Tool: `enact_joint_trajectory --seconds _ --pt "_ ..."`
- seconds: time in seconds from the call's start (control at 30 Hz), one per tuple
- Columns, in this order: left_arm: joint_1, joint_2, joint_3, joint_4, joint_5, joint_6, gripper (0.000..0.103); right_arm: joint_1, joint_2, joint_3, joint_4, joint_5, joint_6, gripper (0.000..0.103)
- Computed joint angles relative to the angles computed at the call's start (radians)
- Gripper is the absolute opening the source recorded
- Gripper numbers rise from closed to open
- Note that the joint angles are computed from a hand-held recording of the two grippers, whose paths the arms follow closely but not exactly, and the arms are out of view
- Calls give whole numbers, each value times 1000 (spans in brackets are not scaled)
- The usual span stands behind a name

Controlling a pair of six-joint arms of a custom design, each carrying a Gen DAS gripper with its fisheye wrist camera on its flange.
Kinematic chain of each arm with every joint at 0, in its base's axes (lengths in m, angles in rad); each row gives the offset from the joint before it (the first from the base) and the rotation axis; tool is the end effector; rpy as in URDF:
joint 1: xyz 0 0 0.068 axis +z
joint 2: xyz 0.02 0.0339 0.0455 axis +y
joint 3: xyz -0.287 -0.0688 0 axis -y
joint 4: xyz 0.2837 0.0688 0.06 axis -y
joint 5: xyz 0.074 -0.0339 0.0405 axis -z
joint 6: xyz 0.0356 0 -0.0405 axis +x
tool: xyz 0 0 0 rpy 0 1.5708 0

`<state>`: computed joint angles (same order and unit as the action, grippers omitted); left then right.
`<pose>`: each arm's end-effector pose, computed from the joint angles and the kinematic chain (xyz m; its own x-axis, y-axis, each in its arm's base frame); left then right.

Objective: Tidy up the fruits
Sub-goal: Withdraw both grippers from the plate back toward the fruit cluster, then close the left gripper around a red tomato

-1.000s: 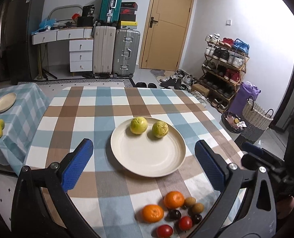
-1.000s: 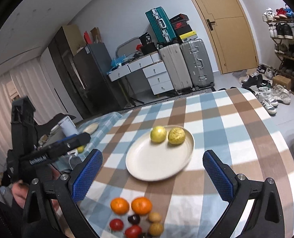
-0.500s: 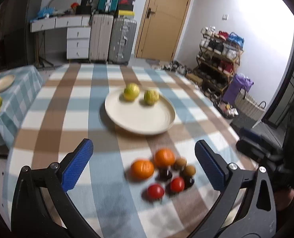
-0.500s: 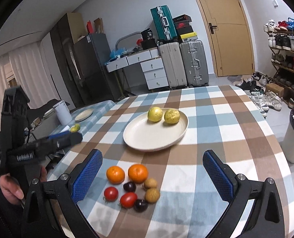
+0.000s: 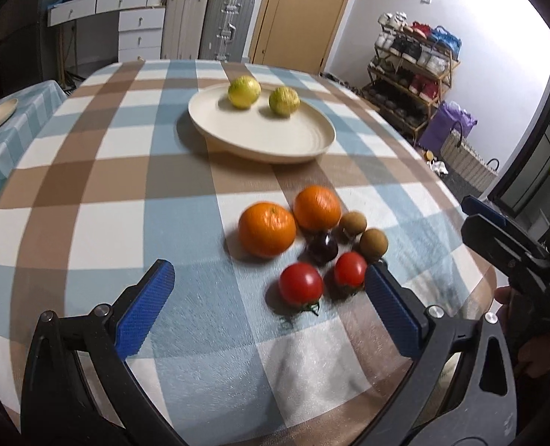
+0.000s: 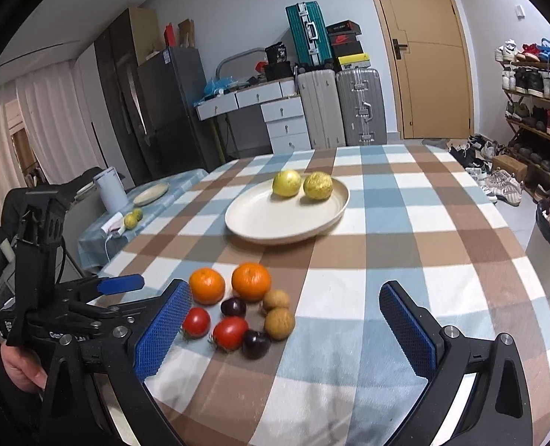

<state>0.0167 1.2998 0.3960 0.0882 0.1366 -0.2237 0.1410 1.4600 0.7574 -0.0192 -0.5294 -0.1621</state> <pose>0.2408 -0.0008 0.1247 -0.7269 -0.2319 -0.6464 -0.0866 0.9647 -0.2487 0.3164 0.0631 0.1920 -0.5655 -0.2210 -0.7946 -0.5957 0.7758 0.2082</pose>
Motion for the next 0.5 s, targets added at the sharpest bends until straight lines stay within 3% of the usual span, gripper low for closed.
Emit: enact_joint_trajectory --seconds 0.13,0.3,0.5 --pt "6 41 2 30 40 8 98 -8 16 -9 6 -1 1 103" --pt "17 89 32 6 108 41 63 -25 31 -11 17 -8 7 103" --pt "20 120 43 11 173 45 43 -30 43 -6 10 -16 9 103"
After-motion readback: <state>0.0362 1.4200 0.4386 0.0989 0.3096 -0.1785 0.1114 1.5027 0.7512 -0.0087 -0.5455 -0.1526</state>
